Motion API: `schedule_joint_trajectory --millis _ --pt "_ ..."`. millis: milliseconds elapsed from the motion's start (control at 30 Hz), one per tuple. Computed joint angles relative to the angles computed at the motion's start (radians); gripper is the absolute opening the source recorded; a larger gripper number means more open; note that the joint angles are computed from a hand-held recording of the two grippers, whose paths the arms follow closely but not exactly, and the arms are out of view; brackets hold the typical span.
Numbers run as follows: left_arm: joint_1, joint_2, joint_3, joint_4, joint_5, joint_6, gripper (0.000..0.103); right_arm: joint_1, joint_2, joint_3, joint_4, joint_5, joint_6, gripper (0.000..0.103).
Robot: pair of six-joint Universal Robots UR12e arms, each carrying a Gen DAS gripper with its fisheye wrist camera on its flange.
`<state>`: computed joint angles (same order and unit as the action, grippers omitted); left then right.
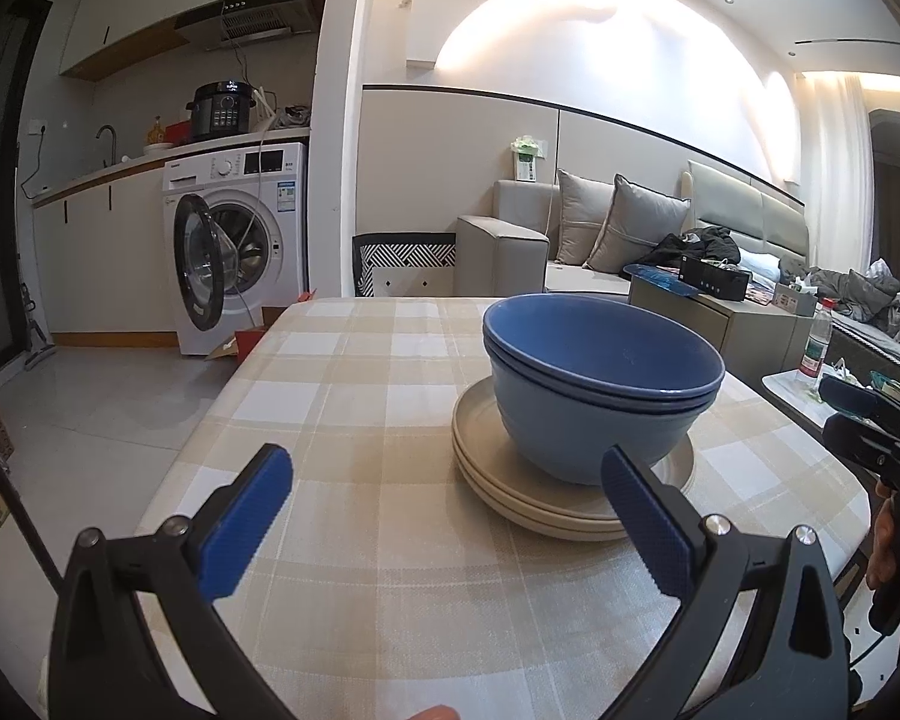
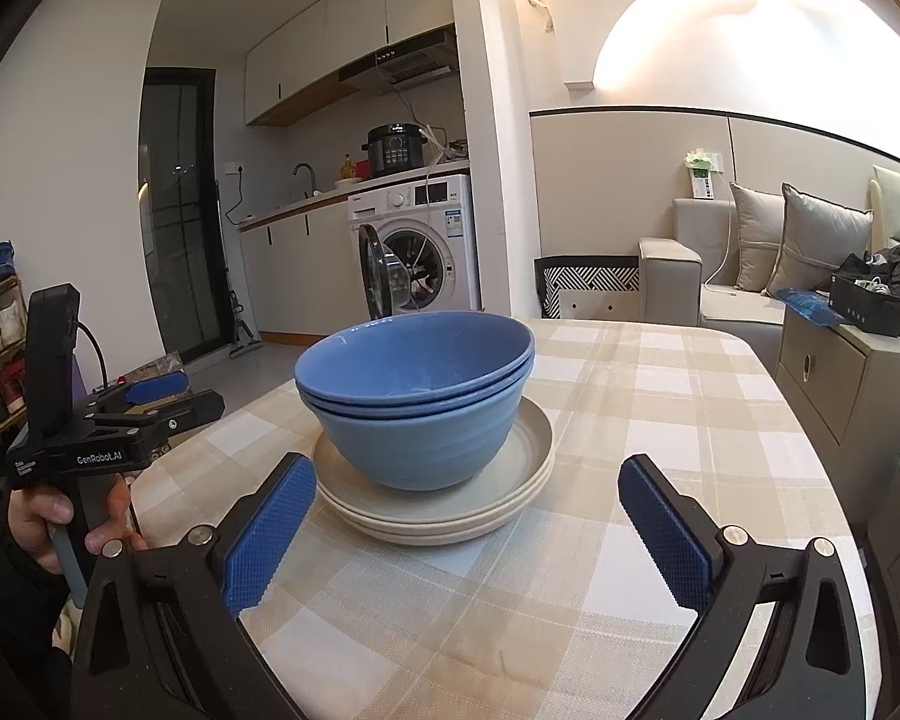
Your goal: Organize plates and bowls
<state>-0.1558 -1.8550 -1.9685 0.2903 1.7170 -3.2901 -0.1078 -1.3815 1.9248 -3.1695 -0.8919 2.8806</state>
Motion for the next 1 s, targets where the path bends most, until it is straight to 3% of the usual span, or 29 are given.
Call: schedule_joint_trajectory --millis 200,1000 --pt "-0.021 0.008 -0.014 0.011 0.045 0.032 0.103 -0.007 -0.020 0.031 -0.025 -0.013 -0.015 0.103" --pt "-0.034 0.034 -0.043 0.028 0.085 -0.003 0.103 -0.009 -0.057 0.073 -0.017 0.032 -0.070 0.103"
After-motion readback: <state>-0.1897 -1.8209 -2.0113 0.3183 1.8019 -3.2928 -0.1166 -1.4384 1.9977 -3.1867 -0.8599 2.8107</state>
